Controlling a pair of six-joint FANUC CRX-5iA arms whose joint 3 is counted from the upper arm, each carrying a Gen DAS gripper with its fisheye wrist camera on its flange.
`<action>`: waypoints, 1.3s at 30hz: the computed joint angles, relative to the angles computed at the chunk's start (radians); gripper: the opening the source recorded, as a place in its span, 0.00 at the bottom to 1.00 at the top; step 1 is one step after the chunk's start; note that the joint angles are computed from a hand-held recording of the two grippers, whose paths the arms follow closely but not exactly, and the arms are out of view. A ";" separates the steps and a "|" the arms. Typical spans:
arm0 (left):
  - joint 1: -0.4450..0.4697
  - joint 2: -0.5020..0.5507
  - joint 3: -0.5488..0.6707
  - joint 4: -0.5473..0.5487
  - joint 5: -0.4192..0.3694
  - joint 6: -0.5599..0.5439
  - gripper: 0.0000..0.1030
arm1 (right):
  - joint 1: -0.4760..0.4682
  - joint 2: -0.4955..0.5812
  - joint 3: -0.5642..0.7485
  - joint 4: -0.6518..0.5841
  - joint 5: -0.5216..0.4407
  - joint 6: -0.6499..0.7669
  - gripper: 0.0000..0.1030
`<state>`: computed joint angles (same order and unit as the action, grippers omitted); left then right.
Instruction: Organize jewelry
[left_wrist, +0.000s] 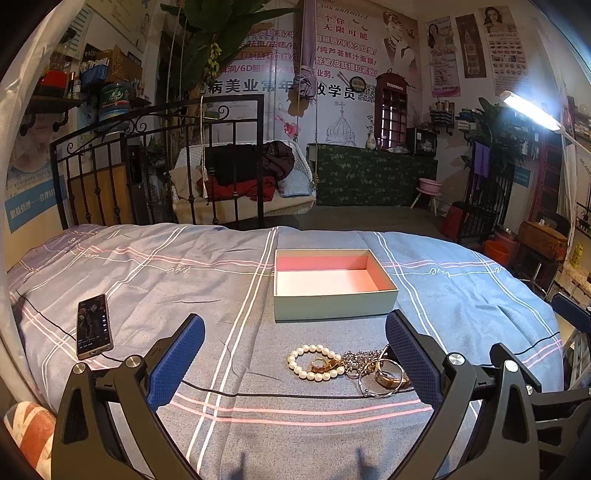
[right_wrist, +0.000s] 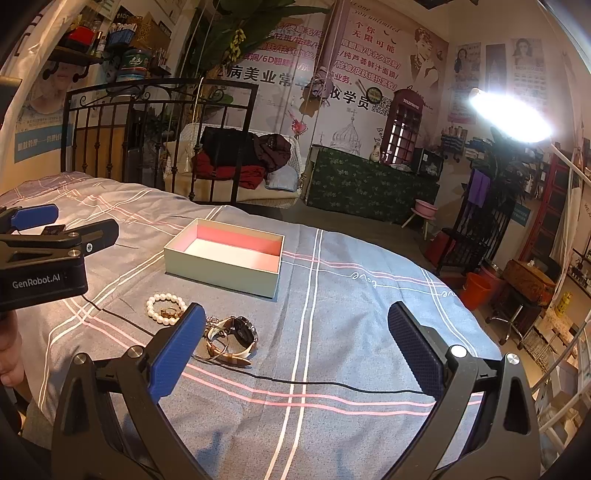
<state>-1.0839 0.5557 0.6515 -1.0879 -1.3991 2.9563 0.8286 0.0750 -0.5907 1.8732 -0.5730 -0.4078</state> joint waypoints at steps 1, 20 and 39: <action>-0.001 0.001 0.001 -0.003 -0.002 0.002 0.94 | -0.002 -0.001 0.000 0.002 0.005 -0.002 0.95; 0.007 0.006 0.009 0.017 -0.007 -0.016 0.94 | 0.003 -0.001 0.006 -0.013 0.003 0.016 0.95; 0.013 -0.016 -0.026 0.025 0.021 0.018 0.94 | 0.005 -0.007 0.003 -0.008 -0.002 0.005 0.95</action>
<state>-1.0711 0.5393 0.6257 -1.0630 -1.3777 2.9746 0.8334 0.0680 -0.5882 1.8653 -0.5751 -0.4028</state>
